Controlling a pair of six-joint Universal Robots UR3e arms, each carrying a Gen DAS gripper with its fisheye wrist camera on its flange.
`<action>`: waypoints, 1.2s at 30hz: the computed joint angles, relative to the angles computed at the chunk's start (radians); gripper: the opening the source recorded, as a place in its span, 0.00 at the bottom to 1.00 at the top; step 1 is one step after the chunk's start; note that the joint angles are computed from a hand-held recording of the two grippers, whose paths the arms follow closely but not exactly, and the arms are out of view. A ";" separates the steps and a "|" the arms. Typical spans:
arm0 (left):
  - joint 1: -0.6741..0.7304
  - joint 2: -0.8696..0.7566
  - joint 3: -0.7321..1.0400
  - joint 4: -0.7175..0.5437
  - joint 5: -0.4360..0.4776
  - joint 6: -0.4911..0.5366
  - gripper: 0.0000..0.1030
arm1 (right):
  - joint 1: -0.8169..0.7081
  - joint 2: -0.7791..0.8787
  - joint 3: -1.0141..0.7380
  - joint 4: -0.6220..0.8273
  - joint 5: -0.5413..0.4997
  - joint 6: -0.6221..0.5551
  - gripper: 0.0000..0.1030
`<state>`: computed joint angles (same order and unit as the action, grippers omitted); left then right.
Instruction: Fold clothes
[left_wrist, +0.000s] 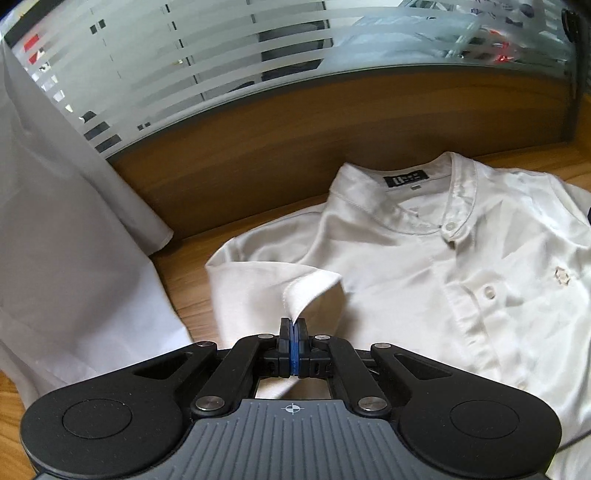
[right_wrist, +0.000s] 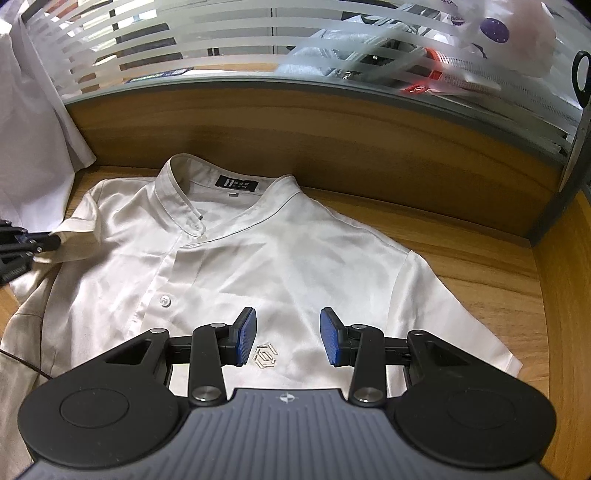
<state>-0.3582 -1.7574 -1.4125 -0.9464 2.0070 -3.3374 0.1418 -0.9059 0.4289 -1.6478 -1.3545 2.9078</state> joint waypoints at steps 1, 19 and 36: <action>-0.014 -0.015 0.021 -0.013 0.024 -0.020 0.02 | -0.002 -0.002 0.000 0.000 0.000 -0.001 0.42; 0.604 0.420 -0.372 -0.111 -0.173 -0.201 0.04 | -0.005 -0.067 0.113 -0.050 0.004 0.021 0.42; 1.012 0.733 -0.578 -0.218 -0.865 -0.121 0.32 | 0.051 -0.133 0.186 -0.096 0.047 0.047 0.42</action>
